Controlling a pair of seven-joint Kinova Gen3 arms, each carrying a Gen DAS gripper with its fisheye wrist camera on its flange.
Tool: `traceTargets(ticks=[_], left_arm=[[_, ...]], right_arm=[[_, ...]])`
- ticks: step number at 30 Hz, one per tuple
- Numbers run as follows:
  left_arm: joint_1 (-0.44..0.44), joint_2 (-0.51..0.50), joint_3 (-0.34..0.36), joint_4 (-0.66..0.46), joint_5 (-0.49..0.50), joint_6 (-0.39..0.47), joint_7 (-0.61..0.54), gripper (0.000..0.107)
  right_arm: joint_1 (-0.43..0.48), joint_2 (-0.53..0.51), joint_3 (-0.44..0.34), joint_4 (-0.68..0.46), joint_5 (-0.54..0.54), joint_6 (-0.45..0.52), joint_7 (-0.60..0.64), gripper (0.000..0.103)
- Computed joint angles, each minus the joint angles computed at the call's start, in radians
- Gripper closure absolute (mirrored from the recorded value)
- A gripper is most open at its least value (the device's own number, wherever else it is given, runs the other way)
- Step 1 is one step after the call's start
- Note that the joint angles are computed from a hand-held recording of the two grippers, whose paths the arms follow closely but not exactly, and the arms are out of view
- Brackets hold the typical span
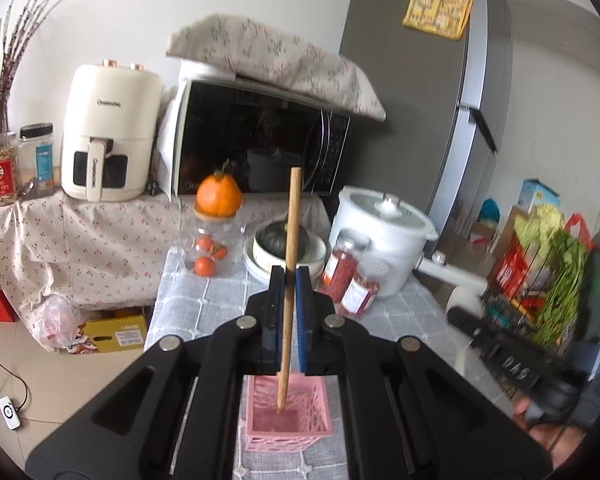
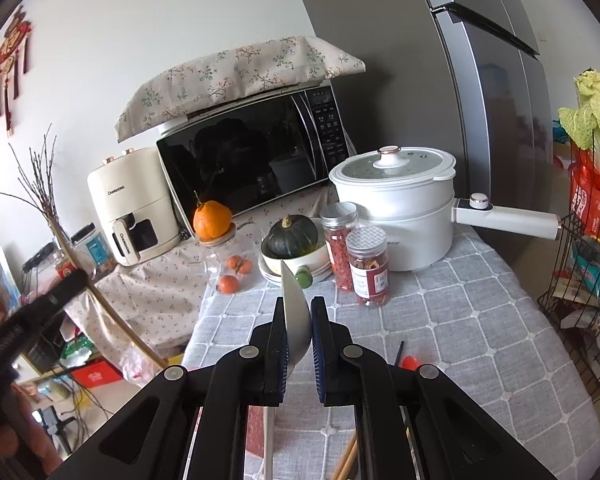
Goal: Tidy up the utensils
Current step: 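Carry the chopstick into the pink basket and open the left tool, then lower the white spoon into the pink basket and open the right tool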
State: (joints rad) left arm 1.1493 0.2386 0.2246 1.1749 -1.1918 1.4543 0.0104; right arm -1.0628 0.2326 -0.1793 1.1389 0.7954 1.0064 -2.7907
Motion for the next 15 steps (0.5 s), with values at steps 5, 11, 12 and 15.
traceTargets(ticks=[5, 11, 12, 15], left_arm=[[-0.055, -0.009, 0.004, 0.011, 0.115, -0.058, -0.035, 0.101], [-0.087, -0.065, 0.024, 0.037, 0.193, -0.086, 0.006, 0.051], [-0.092, -0.073, 0.032, 0.041, 0.199, -0.085, 0.014, 0.047], [-0.097, -0.078, 0.057, 0.009, 0.237, 0.000, 0.003, 0.032]], right_arm=[[-0.010, -0.001, 0.001, 0.009, 0.024, -0.009, -0.017, 0.093], [-0.027, 0.003, 0.002, 0.014, 0.068, -0.034, -0.074, 0.093], [-0.034, 0.011, 0.003, 0.004, 0.080, -0.033, -0.080, 0.093], [-0.065, 0.037, 0.015, -0.022, 0.130, -0.044, -0.093, 0.093]])
